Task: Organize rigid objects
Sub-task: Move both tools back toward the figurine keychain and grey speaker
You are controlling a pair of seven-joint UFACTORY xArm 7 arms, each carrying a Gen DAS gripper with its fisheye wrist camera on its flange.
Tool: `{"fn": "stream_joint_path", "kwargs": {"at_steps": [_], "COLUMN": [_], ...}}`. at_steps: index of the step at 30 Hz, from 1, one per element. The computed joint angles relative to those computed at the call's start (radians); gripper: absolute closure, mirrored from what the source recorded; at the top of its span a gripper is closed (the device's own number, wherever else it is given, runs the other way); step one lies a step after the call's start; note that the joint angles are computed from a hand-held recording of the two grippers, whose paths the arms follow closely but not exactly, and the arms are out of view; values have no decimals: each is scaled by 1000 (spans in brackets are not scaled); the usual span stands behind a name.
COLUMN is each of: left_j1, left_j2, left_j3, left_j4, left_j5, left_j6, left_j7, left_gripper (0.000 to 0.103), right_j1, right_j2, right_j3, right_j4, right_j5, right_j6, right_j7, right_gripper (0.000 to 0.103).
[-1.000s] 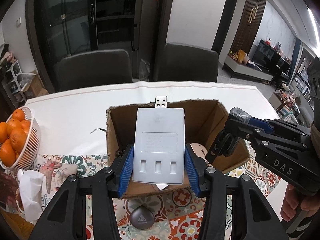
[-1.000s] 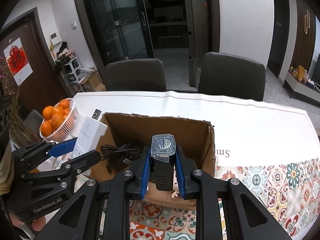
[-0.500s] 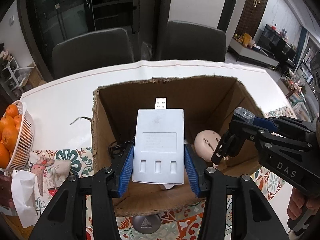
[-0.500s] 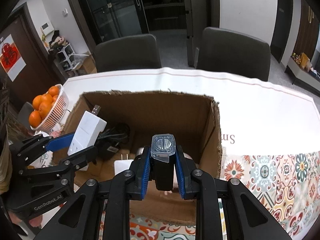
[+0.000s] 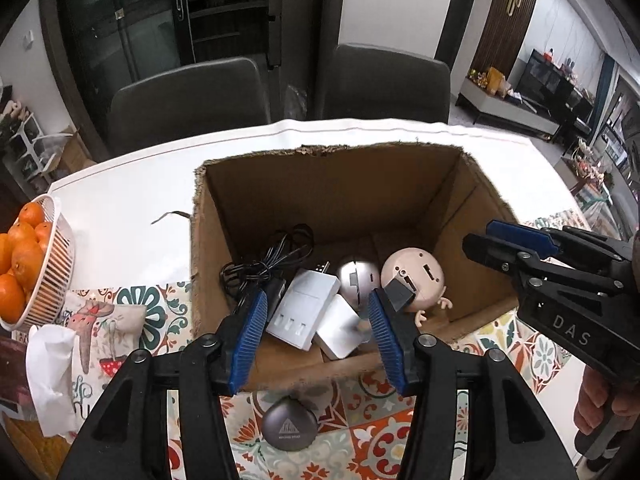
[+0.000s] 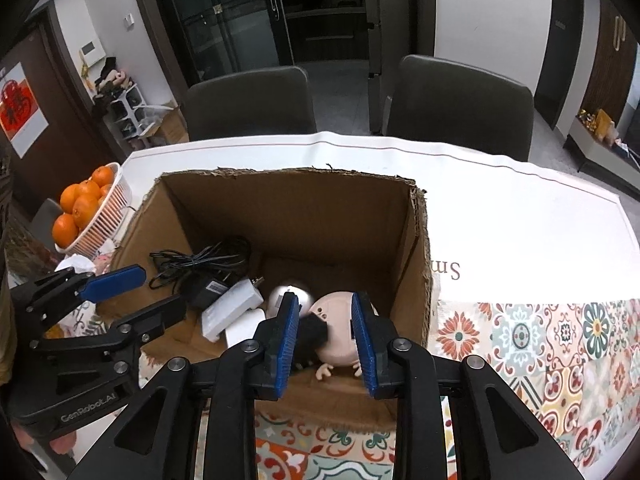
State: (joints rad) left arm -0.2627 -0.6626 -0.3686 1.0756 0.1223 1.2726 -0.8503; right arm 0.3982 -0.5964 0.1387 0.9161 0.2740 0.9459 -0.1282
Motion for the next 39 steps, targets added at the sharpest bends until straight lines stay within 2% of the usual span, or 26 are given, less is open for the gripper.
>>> {"fn": "stream_joint_path", "kwargs": {"at_steps": [6, 14, 18, 34, 39], "left_j1": [0, 22, 37, 72, 84], "left_j2": [-63, -158, -203, -407, -457], "left_j3": [-27, -86, -115, -182, -204], "left_j4": [14, 46, 56, 6, -11], "left_j5": [9, 25, 28, -72, -102], "left_j6": [42, 143, 185, 325, 363], "left_j7": [-20, -25, -16, -39, -53], "left_gripper": [50, 49, 47, 43, 43], "right_j1": [15, 41, 62, 167, 217], "right_j2": [-83, -212, -265, -415, -442], "right_j3": [-9, 17, 27, 66, 73], "right_j4": [-31, -75, -98, -201, -247], "right_j5": [18, 14, 17, 44, 68], "right_j6": [0, -18, -26, -48, -80], "right_j7": [-5, 16, 26, 28, 12], "right_gripper": [74, 73, 67, 61, 53]}}
